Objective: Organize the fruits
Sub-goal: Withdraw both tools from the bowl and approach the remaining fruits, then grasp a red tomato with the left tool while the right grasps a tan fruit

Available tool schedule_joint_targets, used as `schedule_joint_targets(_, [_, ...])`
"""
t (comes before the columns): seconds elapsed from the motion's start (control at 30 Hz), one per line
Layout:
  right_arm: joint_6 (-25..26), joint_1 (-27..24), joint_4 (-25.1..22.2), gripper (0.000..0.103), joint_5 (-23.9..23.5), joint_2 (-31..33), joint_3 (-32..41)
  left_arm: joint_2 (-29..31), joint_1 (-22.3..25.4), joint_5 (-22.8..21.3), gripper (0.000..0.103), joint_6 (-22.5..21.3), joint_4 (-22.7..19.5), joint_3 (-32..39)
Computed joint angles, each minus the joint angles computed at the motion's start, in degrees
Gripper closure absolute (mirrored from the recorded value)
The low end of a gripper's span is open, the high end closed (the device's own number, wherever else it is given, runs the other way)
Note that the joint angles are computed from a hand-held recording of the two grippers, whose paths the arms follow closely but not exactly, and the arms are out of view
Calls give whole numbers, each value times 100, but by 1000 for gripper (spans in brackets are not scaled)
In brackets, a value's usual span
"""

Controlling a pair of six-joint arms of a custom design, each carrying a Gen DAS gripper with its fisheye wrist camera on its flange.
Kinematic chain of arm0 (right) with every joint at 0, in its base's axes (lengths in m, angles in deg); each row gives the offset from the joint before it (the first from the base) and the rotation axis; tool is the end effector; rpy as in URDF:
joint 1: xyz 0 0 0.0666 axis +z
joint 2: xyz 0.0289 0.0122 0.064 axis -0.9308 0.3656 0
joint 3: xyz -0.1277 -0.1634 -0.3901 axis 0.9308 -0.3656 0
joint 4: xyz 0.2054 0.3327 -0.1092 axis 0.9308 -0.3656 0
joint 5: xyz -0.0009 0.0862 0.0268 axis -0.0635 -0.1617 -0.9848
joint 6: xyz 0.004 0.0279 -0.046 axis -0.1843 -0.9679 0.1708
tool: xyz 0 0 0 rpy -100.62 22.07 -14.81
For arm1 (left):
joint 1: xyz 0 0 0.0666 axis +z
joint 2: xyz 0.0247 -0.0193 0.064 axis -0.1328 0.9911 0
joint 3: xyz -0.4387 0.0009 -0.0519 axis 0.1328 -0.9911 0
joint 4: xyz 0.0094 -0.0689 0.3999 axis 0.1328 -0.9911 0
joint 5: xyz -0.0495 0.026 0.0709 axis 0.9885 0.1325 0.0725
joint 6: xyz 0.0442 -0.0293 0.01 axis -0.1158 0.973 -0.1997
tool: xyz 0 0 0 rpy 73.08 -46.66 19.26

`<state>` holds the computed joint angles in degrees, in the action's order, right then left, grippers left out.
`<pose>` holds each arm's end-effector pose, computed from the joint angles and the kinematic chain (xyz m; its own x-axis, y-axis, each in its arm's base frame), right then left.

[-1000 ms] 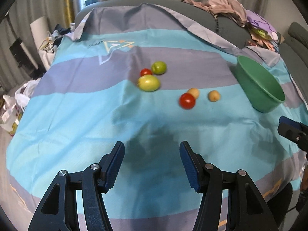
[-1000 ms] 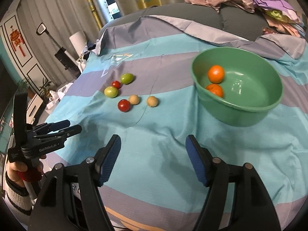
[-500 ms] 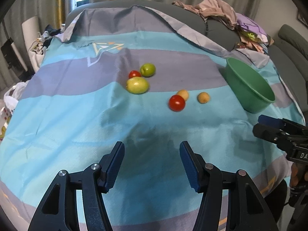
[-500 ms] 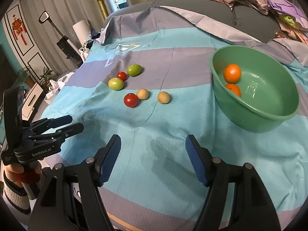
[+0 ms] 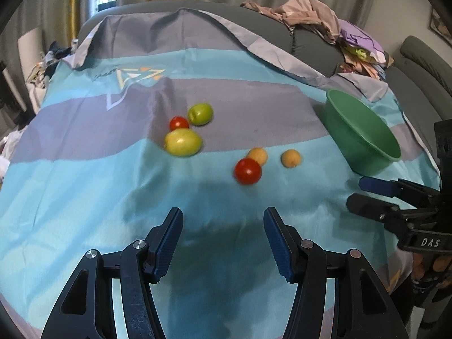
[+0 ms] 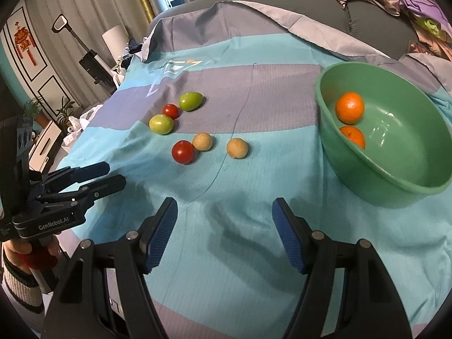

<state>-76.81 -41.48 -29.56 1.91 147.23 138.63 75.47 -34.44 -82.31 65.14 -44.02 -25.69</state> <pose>0.3671 0.1930 0.3191 -0.7271 -0.2290 -0.6472 -0.4491 0.8717 0.1961 0.2898 -0.1443 0.3755 -0.7965 -0.0064 -0.6045 0.1298 0.9748 -0.1813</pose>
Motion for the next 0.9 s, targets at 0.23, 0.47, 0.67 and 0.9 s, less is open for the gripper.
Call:
schedule_joint_targets(0.23, [111,-54,72,34,-42,401,256,565,59,272,44,-168,198,258])
schedule_joint_targets(0.47, [271,-103,19,45,-89,866,638,1018,106,382,50,-276,307,444])
schedule_joint_targets(0.67, [428,-91,-103,54,-138,1247,977,1280,127,393,55,-335,335,555])
schedule_joint_targets(0.9, [597,-75,-269,66,-93,1488,1191,1449,168,408,69,-417,355,610])
